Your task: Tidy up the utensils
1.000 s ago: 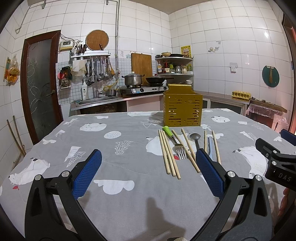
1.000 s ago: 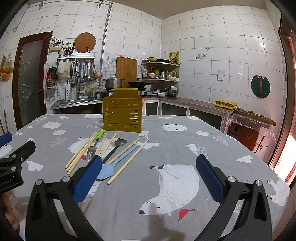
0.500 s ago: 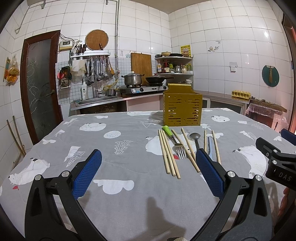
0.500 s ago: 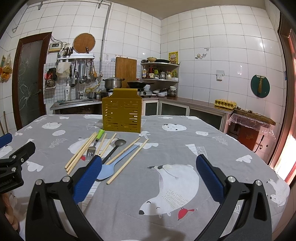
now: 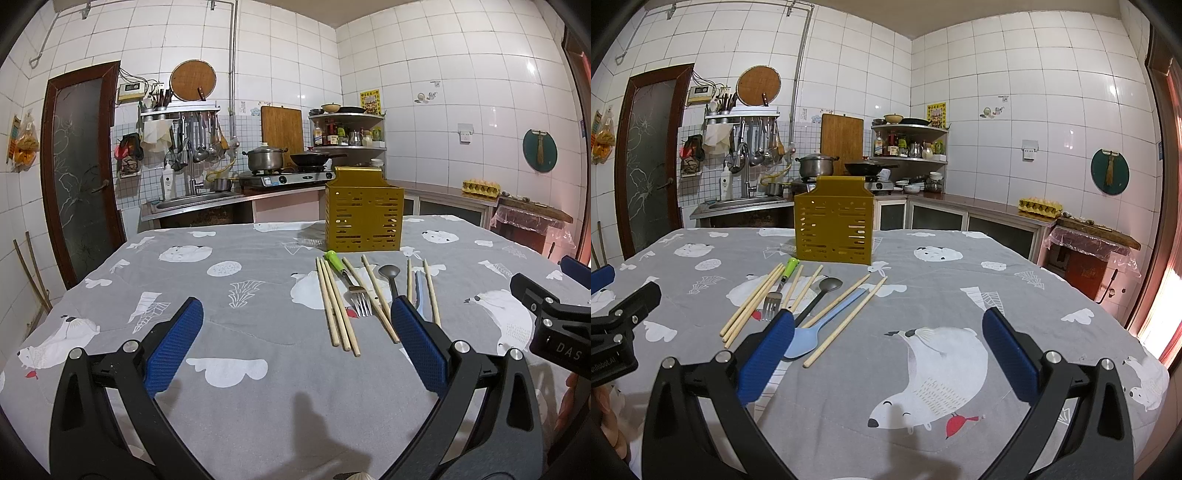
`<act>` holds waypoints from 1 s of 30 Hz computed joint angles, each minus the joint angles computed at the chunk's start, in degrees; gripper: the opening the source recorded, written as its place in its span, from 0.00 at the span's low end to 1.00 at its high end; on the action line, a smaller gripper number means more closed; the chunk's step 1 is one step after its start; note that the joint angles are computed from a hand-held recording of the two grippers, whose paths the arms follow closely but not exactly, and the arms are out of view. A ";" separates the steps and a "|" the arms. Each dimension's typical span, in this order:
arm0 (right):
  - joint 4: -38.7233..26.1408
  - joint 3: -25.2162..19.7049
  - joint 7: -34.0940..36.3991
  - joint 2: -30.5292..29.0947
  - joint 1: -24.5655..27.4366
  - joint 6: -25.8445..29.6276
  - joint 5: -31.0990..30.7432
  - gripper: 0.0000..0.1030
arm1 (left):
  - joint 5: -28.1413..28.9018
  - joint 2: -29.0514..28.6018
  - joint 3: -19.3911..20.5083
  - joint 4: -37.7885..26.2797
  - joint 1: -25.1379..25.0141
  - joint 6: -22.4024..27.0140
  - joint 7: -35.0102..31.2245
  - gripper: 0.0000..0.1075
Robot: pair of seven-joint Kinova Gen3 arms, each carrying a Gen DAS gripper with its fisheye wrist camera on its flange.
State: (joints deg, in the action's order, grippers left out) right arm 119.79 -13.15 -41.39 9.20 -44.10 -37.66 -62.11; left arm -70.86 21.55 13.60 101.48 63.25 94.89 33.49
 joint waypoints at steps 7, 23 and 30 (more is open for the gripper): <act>0.05 -0.04 -0.04 0.03 -0.12 -0.26 -0.10 0.96 | -0.43 -0.11 0.07 0.30 0.19 0.20 0.21 0.91; 1.56 0.38 -7.34 -0.82 1.87 1.75 5.65 0.96 | -0.72 -0.24 0.33 0.80 0.19 0.10 0.80 0.91; 1.42 0.00 -4.12 -0.29 -0.22 -1.67 2.57 0.96 | -1.22 -0.17 0.42 1.27 0.48 0.83 1.96 0.91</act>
State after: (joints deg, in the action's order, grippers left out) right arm 121.22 -13.15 -45.51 8.91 -44.32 -39.33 -59.54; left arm -72.08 21.38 14.02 102.75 63.72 95.72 35.45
